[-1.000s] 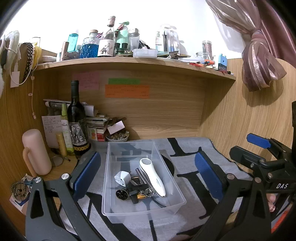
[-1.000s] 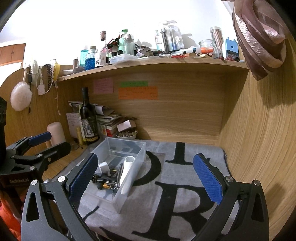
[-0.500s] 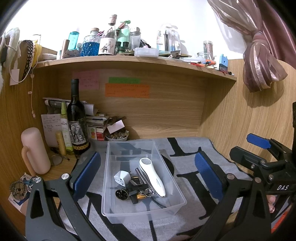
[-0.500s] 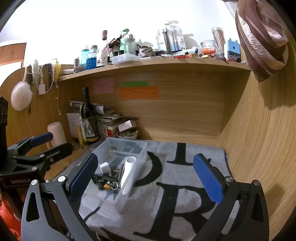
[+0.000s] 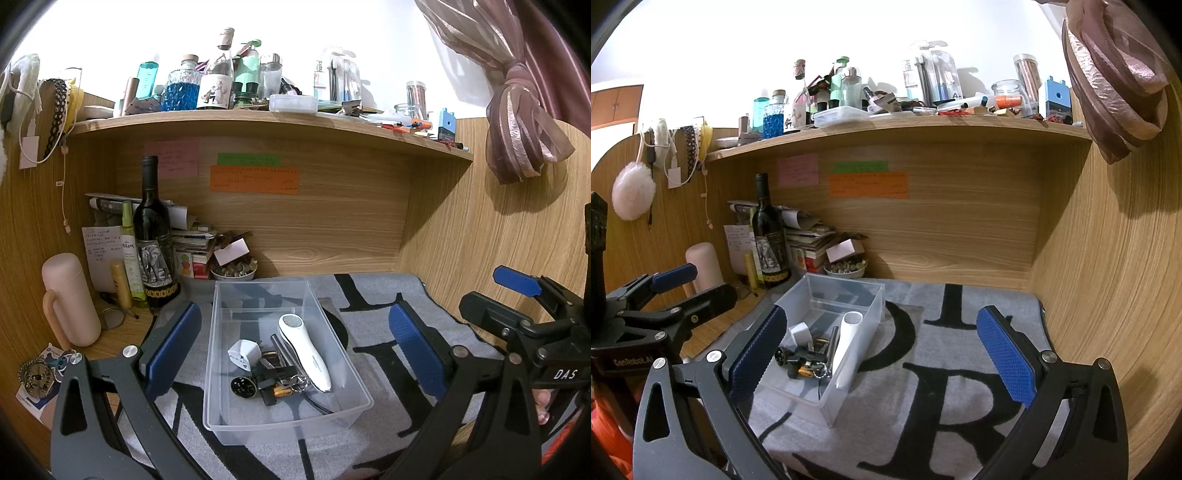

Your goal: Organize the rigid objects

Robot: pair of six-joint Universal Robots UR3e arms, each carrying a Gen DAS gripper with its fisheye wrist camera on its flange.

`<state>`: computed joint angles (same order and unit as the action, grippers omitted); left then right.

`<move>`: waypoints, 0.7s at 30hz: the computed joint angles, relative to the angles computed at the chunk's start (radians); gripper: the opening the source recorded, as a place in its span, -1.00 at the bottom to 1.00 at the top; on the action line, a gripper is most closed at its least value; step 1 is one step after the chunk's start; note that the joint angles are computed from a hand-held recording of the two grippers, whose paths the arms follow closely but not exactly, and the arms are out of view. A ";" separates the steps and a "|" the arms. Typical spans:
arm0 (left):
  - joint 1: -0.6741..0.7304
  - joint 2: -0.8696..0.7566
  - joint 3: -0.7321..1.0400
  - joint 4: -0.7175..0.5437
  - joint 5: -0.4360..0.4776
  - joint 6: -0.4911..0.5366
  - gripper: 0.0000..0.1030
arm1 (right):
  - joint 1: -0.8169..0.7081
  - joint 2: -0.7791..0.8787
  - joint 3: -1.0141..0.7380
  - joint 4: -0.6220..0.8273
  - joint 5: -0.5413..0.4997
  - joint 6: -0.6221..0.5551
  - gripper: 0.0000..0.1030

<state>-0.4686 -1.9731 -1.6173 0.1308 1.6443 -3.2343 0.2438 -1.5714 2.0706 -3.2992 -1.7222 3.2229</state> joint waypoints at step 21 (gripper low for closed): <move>-0.003 -0.007 0.003 0.006 -0.003 -0.006 1.00 | 0.006 0.005 -0.004 -0.004 -0.005 -0.001 1.00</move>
<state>-0.4712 -1.9803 -1.6141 0.1371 1.6410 -3.2402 0.2497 -1.5659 2.0662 -3.3028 -1.7277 3.2223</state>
